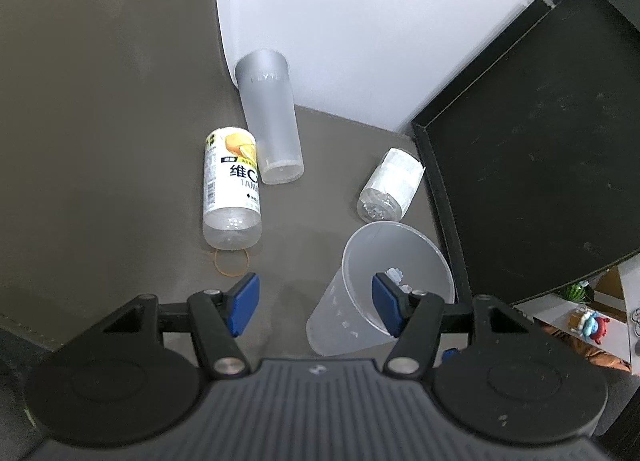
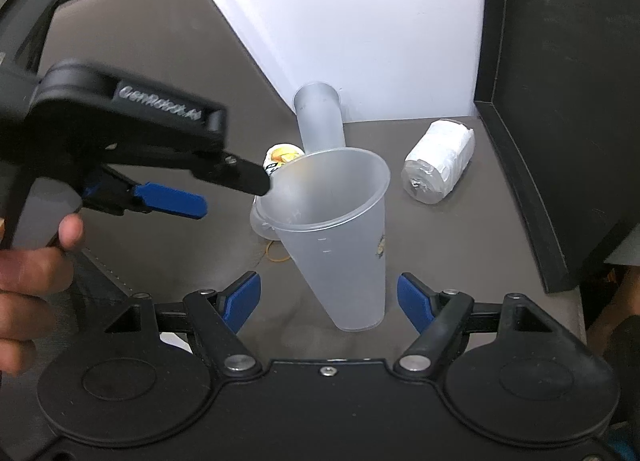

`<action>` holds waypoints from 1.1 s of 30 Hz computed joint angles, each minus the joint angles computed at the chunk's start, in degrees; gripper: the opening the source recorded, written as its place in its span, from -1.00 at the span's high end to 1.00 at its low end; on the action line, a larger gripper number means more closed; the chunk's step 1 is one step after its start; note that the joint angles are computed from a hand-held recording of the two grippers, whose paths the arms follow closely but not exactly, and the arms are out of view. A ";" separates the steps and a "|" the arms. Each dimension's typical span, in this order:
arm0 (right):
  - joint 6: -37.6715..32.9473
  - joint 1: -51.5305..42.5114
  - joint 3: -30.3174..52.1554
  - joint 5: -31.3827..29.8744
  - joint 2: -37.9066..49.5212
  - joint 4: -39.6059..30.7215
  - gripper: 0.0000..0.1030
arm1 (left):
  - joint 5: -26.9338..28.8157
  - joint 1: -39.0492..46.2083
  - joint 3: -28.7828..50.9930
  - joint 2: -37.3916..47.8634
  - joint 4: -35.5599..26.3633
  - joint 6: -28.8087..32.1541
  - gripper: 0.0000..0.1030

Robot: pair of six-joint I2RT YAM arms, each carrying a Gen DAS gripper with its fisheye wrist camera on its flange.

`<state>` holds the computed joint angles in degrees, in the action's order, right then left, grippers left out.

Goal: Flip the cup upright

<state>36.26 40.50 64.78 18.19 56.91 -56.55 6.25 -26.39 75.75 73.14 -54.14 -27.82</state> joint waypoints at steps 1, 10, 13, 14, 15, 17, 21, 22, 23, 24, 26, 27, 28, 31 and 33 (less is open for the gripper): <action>-0.20 -0.72 0.45 -0.37 -0.17 -0.41 -0.49 | -0.14 -0.01 -0.06 -0.71 -0.29 0.16 -0.18; 1.02 -1.87 0.45 0.23 -5.08 -2.76 -0.59 | -4.27 -2.84 -1.59 -8.22 -2.24 2.24 -0.20; 2.38 -0.15 1.92 1.83 -5.91 -4.37 -0.64 | -6.44 -4.45 -1.83 -10.50 -3.01 2.33 -0.24; 2.77 0.42 2.38 2.50 -6.33 -5.03 -0.67 | -7.17 -5.01 -2.00 -11.35 -3.14 2.31 -0.26; 2.68 0.50 2.61 2.90 -6.66 -5.11 -0.68 | -8.04 -5.75 -2.22 -12.21 -3.13 2.26 -0.30; 3.60 1.87 4.00 4.29 -7.19 -6.66 -0.70 | -10.32 -7.60 -2.49 -13.89 -3.54 2.30 -0.33; 5.84 4.82 5.89 7.55 -8.48 -8.96 -0.78 | -13.16 -10.41 -2.76 -16.82 -4.76 2.40 -0.43; 7.36 6.90 7.03 9.36 -8.63 -10.70 -0.79 | -13.81 -11.06 -3.00 -17.73 -4.87 2.68 -0.47; 8.41 8.28 7.74 10.72 -8.68 -11.74 -0.82 | -14.71 -11.73 -3.30 -18.55 -4.98 2.83 -0.49; 8.98 9.12 8.45 11.62 -8.66 -12.54 -0.85 | -16.19 -12.76 -3.53 -19.41 -5.23 2.72 -0.53; 10.08 10.94 9.51 13.47 -8.78 -13.86 -0.86 | -17.67 -14.05 -3.80 -20.95 -5.88 2.76 -0.55; 11.17 12.17 10.15 14.54 -8.77 -14.78 -0.86 | -17.58 -14.15 -3.86 -21.54 -6.23 2.76 -0.56; 12.40 13.43 11.03 15.51 -8.63 -15.95 -0.86 | -17.53 -14.24 -3.87 -22.20 -6.76 2.41 -0.56; 15.60 17.62 13.40 18.61 -7.69 -19.17 -0.87 | -17.90 -14.83 -3.76 -23.91 -8.26 1.32 -0.57; 17.23 19.78 14.87 20.23 -6.92 -20.96 -0.93 | -18.99 -15.96 -3.87 -25.10 -9.01 0.72 -0.58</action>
